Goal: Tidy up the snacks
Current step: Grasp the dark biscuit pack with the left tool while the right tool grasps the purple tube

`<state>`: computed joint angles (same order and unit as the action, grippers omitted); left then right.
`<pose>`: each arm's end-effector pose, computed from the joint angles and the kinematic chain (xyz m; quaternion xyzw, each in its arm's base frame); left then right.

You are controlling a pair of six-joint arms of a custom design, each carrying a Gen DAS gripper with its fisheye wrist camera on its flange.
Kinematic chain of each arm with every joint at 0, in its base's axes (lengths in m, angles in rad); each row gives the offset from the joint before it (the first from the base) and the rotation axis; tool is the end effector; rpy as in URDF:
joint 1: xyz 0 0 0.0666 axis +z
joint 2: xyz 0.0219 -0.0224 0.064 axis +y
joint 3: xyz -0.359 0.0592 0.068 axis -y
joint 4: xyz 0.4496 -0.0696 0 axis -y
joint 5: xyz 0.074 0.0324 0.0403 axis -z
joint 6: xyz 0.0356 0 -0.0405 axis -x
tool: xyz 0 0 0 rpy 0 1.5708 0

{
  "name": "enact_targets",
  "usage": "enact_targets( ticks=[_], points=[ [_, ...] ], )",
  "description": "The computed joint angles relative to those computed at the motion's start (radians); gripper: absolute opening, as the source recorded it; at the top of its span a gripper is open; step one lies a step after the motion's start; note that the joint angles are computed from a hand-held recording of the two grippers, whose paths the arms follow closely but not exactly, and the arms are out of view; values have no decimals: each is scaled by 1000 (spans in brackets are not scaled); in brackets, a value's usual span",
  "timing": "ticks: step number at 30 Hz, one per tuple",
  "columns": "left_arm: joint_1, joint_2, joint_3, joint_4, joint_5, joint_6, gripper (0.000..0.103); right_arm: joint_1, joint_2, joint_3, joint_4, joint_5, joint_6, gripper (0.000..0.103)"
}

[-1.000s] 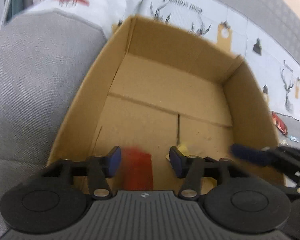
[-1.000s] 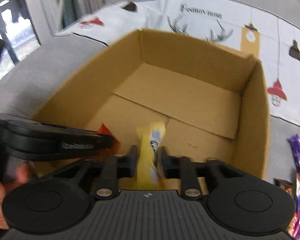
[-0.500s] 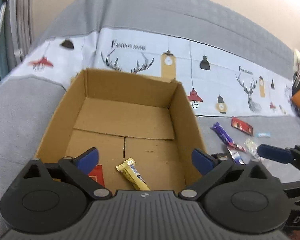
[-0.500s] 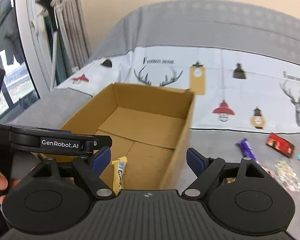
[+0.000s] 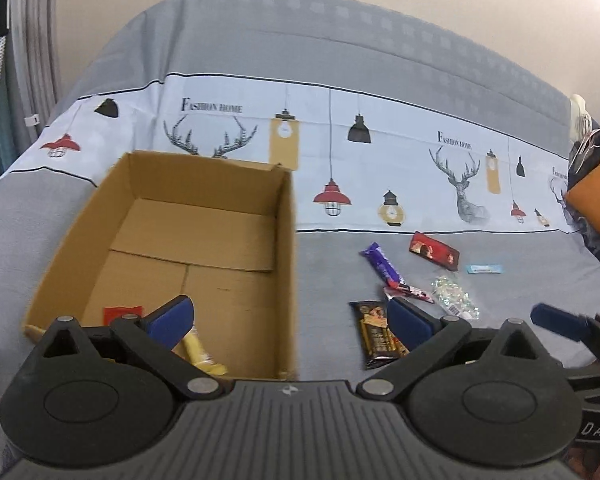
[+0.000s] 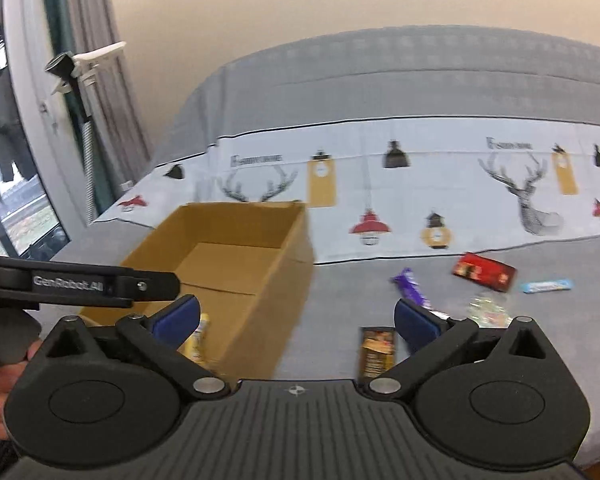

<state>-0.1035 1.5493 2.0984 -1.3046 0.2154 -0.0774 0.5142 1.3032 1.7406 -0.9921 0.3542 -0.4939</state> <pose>0.5410 -0.0642 0.6509 0.1249 0.9052 -0.1038 0.3928 0.4338 0.2304 0.6285 0.0770 0.8609 0.0965 0.4936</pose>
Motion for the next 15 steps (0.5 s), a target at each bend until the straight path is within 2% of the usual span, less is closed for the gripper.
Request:
enact_targets(
  ticks=[4, 7, 11, 15],
  points=[
    [-60, 19, -13, 28, -47, -7, 103, -44, -53, -92, 12, -9, -25, 102],
    [-96, 19, -61, 81, -58, 1, 103, -82, -82, -155, 15, -26, -40, 102],
    [-140, 38, -117, 128, -70, -8, 103, -144, -107, -236, 53, -54, -18, 102],
    [-178, 81, -156, 142, -78, -42, 103, -205, -111, -300, 98, -91, -5, 102]
  ],
)
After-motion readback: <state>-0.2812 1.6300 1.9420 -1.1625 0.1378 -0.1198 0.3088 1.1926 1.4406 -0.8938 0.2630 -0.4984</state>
